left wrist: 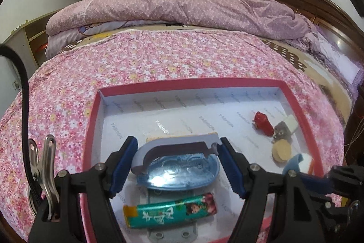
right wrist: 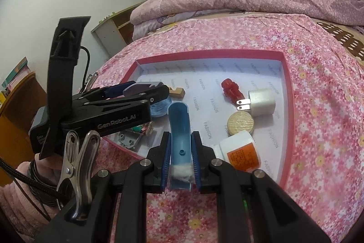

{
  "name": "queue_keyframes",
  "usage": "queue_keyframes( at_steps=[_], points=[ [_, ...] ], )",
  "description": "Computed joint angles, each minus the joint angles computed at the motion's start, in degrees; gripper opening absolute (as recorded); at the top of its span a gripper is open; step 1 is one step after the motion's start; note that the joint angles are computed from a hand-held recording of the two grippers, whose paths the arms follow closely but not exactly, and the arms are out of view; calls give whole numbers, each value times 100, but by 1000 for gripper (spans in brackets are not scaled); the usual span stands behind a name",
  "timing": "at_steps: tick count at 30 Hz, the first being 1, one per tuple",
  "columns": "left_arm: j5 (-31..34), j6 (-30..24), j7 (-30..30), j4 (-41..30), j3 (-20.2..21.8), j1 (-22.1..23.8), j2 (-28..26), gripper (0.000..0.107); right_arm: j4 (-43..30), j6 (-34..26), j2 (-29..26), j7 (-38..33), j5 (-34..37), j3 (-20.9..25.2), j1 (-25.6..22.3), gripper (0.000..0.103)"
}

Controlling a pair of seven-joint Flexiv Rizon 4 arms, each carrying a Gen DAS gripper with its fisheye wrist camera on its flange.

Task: Organize rigid objects
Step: 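Lower and release the blue and grey handles inside the box with both tools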

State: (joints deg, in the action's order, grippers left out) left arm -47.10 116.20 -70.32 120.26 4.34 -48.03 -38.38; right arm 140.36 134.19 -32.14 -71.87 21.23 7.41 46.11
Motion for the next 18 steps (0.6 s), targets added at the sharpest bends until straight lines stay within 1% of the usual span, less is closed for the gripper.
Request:
queue_keyframes(
  at_steps=[6,12,15,18],
  points=[
    [-115,-85,90,-151,128,-109,-129,76,-36,-71,-25,30,-102,1,-99,19],
    [-318,-193,261,-281,323,-319,-243,76,-63,-107,-33,-5,-101,-45,-57,19],
    [-454,-329,294,-332,444,-434,-276,79,-76,-127,-35,-21,-109,-54,-55,19],
    [-560,-334,265,-350,579,-583,-312,82,-78,-143,-31,-38,-108,-66,-46,19]
  ],
)
